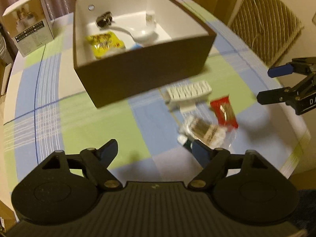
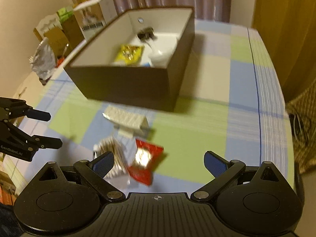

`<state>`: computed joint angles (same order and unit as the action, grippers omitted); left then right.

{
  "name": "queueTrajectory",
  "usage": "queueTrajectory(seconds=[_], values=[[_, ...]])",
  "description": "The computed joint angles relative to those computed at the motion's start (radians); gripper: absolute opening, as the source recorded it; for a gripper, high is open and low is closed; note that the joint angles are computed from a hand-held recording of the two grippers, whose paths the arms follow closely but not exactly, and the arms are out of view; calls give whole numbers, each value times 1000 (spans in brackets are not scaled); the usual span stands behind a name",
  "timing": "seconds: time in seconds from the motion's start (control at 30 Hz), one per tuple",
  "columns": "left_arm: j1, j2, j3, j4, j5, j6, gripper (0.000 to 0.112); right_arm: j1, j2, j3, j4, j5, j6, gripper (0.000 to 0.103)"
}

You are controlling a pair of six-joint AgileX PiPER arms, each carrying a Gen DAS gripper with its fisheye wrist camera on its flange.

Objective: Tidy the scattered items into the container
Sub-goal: 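Move both tools back toward the remaining items beside the box, then grasp the red candy packet with the right tool while the left tool grasps the green lip balm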

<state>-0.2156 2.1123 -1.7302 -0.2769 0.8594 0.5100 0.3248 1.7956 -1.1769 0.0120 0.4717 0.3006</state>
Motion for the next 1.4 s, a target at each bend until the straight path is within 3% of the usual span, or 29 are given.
queueTrajectory(seconds=[0.1,0.27,0.5,0.87,1.0,1.4], values=[[-3,12,11,-25,6,1,63,-16,-4,38,35,-15,7,102],[-24,37,28,-37,-6,-2,59,-36,-7,58,63,-13,-6,102],[-48,125,-54,-17,28,-120,33,-63,-22,89,93,-14,-27,102],[-78,214,-170,-43,74,-217,30,-103,-12,87,151,0,-95,102],[-106,195,-128,18,11,-199,12,-102,3,73,186,2,-133,102],[-37,91,54,33,-76,-52,14,-42,72,3,210,3,-140,102]])
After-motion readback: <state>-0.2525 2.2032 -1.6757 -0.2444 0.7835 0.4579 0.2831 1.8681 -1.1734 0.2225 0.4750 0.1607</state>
